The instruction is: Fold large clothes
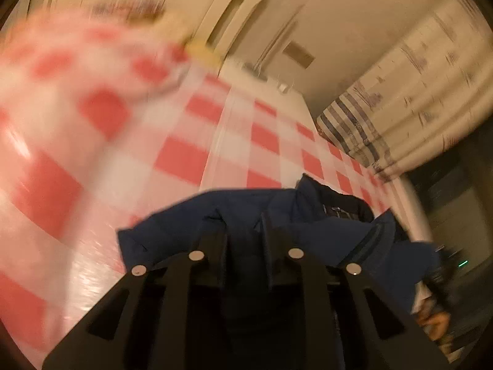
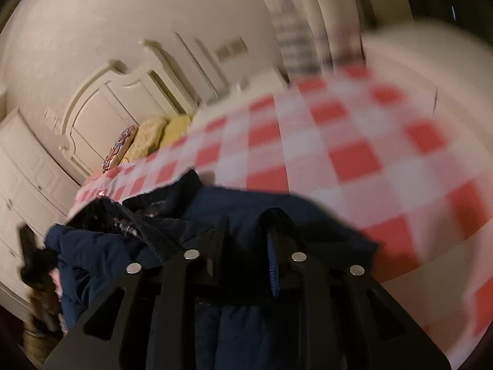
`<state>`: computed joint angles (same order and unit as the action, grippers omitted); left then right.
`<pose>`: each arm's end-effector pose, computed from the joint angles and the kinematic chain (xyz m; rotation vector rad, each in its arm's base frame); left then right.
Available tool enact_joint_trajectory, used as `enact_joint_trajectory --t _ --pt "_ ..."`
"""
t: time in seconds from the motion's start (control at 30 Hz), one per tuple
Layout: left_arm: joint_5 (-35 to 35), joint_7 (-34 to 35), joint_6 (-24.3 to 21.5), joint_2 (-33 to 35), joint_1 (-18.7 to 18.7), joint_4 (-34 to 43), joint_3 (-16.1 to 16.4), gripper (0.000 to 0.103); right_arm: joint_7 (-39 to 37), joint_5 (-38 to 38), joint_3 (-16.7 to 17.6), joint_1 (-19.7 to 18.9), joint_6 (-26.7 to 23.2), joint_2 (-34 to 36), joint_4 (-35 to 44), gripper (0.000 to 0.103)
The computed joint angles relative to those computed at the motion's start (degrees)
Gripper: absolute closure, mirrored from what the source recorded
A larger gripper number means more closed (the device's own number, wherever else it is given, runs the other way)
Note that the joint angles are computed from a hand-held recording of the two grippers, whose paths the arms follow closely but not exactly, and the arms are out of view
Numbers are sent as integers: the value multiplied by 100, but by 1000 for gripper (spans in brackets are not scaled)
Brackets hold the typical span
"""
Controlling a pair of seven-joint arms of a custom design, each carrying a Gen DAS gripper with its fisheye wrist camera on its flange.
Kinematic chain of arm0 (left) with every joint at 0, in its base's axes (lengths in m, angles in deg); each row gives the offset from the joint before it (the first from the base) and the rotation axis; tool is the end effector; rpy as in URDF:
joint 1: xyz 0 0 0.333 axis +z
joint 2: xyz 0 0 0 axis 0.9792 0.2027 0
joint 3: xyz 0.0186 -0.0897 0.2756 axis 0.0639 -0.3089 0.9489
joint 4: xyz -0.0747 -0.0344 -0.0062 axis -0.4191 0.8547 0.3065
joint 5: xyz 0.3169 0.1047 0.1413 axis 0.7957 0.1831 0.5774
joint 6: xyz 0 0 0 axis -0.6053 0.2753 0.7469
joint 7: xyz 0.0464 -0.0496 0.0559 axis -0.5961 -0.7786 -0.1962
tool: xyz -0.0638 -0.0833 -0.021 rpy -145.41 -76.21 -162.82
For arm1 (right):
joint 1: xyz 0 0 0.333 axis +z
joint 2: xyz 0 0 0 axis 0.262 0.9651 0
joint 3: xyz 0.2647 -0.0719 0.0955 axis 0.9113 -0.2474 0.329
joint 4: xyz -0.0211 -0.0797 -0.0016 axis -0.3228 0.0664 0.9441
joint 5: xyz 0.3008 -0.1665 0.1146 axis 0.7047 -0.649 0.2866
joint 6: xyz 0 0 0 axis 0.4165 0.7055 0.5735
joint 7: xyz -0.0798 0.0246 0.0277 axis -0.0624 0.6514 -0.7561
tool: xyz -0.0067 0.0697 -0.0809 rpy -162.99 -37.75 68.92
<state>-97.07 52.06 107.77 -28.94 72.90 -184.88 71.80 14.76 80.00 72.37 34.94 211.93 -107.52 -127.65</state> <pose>0.5032 -0.0693 0.4970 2.1934 -1.8394 1.2824 0.3879 -0.0034 0.5058 -1.3322 1.8700 -0.2657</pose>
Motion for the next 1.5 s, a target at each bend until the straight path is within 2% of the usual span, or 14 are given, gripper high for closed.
enact_joint_trajectory --t 0.1,0.2,0.23,0.27,0.33,0.43,0.6,0.83,0.87,0.9,0.93,0.97,1.23,1.5 --pt "-1197 780 -726 63 40 103 365 75 -298 492 -571 503 -87 -151 74 68" --pt "-1964 1358 -880 -98 227 14 433 44 -721 757 -711 640 254 -484 -15 4" --pt "-2112 1434 -590 -172 254 -53 368 15 -628 632 -522 462 562 -575 -134 4" --pt "-2550 1750 -243 -309 308 -156 309 8 -746 572 -517 484 935 -744 -266 4" --pt "-2823 1986 -290 -336 309 -103 456 8 -792 296 -460 380 1030 -884 -316 4" --pt "-1805 1834 -53 -312 368 -19 225 8 -687 -443 328 -528 333 -569 -83 4" --pt "-248 1510 -360 67 274 224 59 8 -963 -1183 473 -524 -479 -53 181 4" --pt "-700 1176 -1776 1253 539 1440 23 17 -1718 -282 -106 90 -834 745 807 26" --pt "-666 1202 -1756 1290 555 1494 -43 32 -1834 -95 -145 134 -891 765 848 31" --pt "-500 1222 -1561 1224 534 1433 -116 48 -1874 -11 -71 79 -822 750 818 54" --pt "-331 1257 -1311 1127 497 1334 -180 92 -2001 89 -29 76 -715 682 752 71" --pt "-275 1452 -826 862 428 1034 -256 96 -2077 76 128 4 -423 460 536 75" --pt "-678 1485 -64 214 150 672 -78 97 -1243 -622 628 -417 -139 19 627 85" --pt "2250 -985 324 1380 152 1236 -343 89 -408 -992 880 -820 -644 1787 1557 84"
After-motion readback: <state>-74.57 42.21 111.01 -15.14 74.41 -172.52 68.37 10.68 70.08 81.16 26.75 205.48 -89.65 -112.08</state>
